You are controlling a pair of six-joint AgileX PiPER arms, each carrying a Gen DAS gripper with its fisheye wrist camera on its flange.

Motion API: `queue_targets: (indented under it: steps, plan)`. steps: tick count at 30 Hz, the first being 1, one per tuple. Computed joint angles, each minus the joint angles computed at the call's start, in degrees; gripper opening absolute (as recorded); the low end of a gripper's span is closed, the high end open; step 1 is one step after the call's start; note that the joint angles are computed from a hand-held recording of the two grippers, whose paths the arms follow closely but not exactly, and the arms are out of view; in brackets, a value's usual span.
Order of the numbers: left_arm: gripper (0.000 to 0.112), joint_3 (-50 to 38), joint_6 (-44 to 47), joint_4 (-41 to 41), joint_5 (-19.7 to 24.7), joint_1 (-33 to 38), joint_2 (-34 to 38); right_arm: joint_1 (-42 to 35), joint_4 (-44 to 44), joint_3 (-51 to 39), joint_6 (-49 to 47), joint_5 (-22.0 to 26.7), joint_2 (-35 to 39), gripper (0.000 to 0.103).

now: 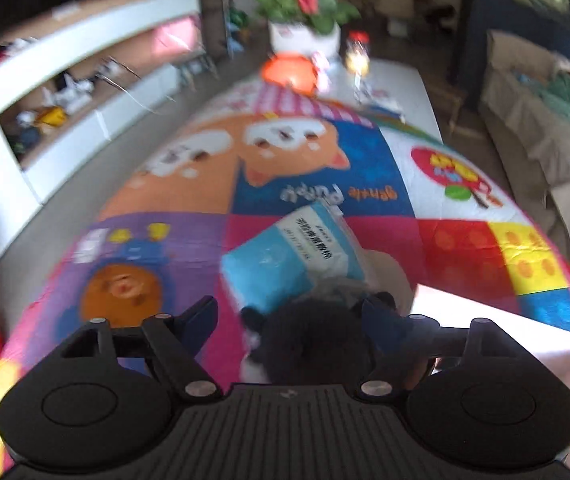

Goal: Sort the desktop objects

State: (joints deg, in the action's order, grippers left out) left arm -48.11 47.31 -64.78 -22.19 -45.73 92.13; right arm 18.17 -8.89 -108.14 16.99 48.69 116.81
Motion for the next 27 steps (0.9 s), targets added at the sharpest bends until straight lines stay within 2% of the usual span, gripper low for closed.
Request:
queue_targets:
  steps: [2, 5, 7, 9, 11, 13, 15, 18, 19, 20, 23, 27]
  plan:
    - [0.103, 0.4, -4.4, 3.7, 1.3, 1.1, -0.2, 0.2, -1.1, -3.4, 1.1, 3.9, 3.2, 0.082]
    - [0.103, 1.2, -11.5, 10.3, 2.9, 2.4, -0.7, -0.1, 2.8, 1.0, -0.9, 4.0, 0.4, 0.087]
    - [0.103, 1.5, -14.8, 13.8, 3.7, 3.0, -0.9, -1.5, 12.0, 5.3, -7.5, 4.6, -3.5, 0.088]
    - [0.103, 1.7, -16.1, 15.4, 4.0, 3.0, -1.0, -3.7, 23.3, 9.5, -15.7, 8.1, -7.1, 0.088]
    - [0.103, 1.9, -16.8, 16.9, 3.9, 2.8, -1.1, -5.5, 31.5, 14.1, -19.8, 11.9, -10.1, 0.087]
    - [0.103, 2.0, -17.0, 18.2, 4.5, 2.7, -1.2, -5.6, 33.4, 22.4, -20.8, 9.3, -16.3, 0.086]
    - [0.103, 1.9, -13.9, 15.9, 4.2, 1.9, -1.2, -5.9, 35.2, 31.9, -24.8, 3.2, -25.0, 0.086]
    - [0.103, 1.1, -7.9, 10.4, 3.5, 1.0, -0.6, -3.7, 28.9, 46.5, -25.5, -10.1, -40.4, 0.091]
    - [0.103, 0.7, -5.9, 8.4, 3.6, 0.8, -0.4, -2.0, 23.1, 50.8, -21.9, -14.2, -44.9, 0.098]
    - [0.103, 0.4, -3.9, 6.4, 3.7, 0.7, -0.2, -0.5, 17.4, 54.8, -17.3, -16.8, -48.8, 0.101]
    - [0.103, -0.6, 2.6, -1.1, 2.9, 0.0, 0.2, 3.0, 5.5, 63.6, -5.1, -18.3, -55.8, 0.101]
    - [0.103, -1.7, 10.0, -9.7, 0.0, -1.3, 0.8, 7.8, -4.4, 72.2, 7.1, -20.2, -58.3, 0.101]
